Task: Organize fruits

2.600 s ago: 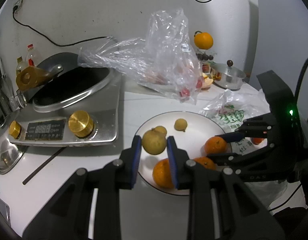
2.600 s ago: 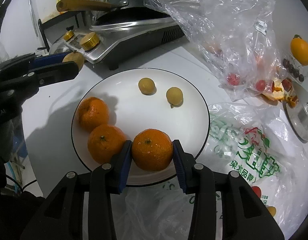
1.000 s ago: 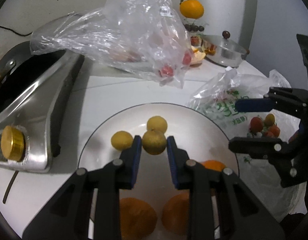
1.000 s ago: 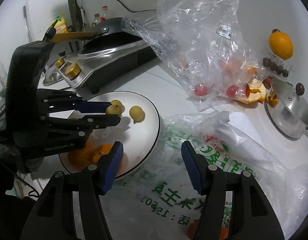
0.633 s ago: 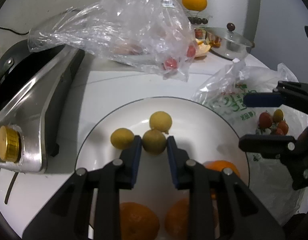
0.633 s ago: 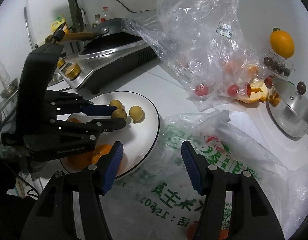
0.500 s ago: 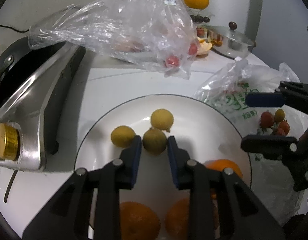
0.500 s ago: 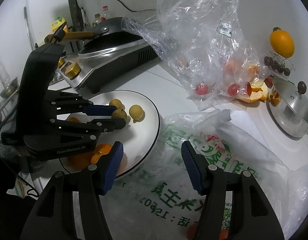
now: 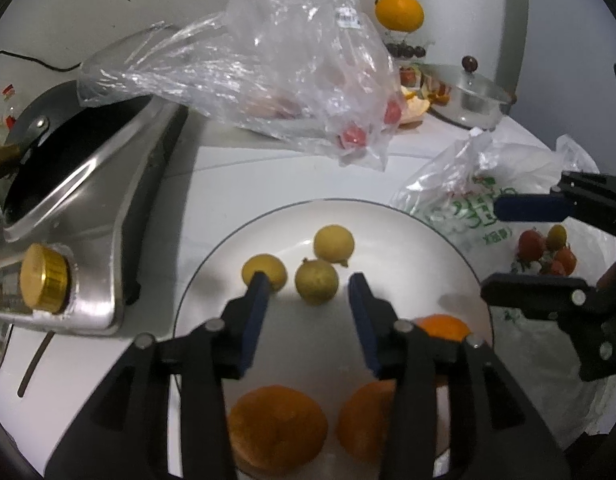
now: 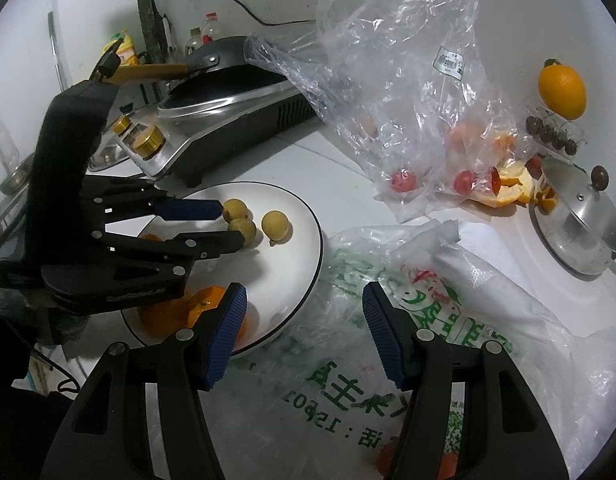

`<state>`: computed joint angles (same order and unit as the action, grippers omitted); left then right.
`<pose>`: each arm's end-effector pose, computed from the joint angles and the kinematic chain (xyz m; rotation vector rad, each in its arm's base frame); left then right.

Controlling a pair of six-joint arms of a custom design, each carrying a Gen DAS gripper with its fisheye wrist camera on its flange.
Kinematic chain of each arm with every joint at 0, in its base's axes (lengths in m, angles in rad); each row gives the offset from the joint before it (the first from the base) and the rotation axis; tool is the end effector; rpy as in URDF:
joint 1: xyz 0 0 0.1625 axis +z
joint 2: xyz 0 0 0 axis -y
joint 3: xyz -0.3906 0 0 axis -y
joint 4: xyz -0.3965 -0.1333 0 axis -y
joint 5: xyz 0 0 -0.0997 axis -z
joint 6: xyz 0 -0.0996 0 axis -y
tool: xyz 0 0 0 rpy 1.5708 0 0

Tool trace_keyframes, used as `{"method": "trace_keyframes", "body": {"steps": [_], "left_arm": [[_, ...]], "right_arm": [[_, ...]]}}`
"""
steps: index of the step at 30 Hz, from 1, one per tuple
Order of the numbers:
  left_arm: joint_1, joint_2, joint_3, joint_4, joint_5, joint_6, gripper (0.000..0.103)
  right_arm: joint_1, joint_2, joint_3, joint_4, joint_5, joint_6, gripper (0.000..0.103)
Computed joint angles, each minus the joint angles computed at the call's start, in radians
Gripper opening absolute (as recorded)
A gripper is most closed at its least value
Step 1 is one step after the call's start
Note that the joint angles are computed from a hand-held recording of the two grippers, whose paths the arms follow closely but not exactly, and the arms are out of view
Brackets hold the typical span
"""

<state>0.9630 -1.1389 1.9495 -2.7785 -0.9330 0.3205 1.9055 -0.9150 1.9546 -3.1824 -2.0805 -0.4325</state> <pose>-0.1615 -0.5694 0.1947 0.9704 2.3093 -0.6158 0.2672 -0.5105 0.1111 0.7645 -2.4104 0.7084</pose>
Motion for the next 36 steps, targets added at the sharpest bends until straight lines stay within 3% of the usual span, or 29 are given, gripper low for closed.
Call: {"method": "trace_keyframes", "body": {"steps": [11, 13, 14, 23, 36], "left_arm": [[-0.053, -0.113, 0.1, -0.06, -0.002, -0.016, 0.045], [-0.069, -0.149, 0.136, -0.088, -0.033, -0.03, 0.063], [-0.077, -0.159, 0.149, -0.098, -0.038, -0.035, 0.064], [-0.165, -0.209, 0.253, -0.126, -0.061, -0.086, 0.064], [-0.247, -0.169, 0.295, -0.109, -0.082, -0.125, 0.064]], "right_arm": [[0.033, -0.025, 0.039, -0.046, -0.035, 0.008, 0.064], [0.038, -0.037, 0.054, -0.062, -0.044, 0.013, 0.064], [0.04, -0.043, 0.062, -0.069, -0.048, 0.015, 0.064], [0.063, -0.132, 0.172, -0.129, -0.101, 0.04, 0.064], [0.043, -0.272, 0.333, -0.188, -0.152, 0.073, 0.064]]}}
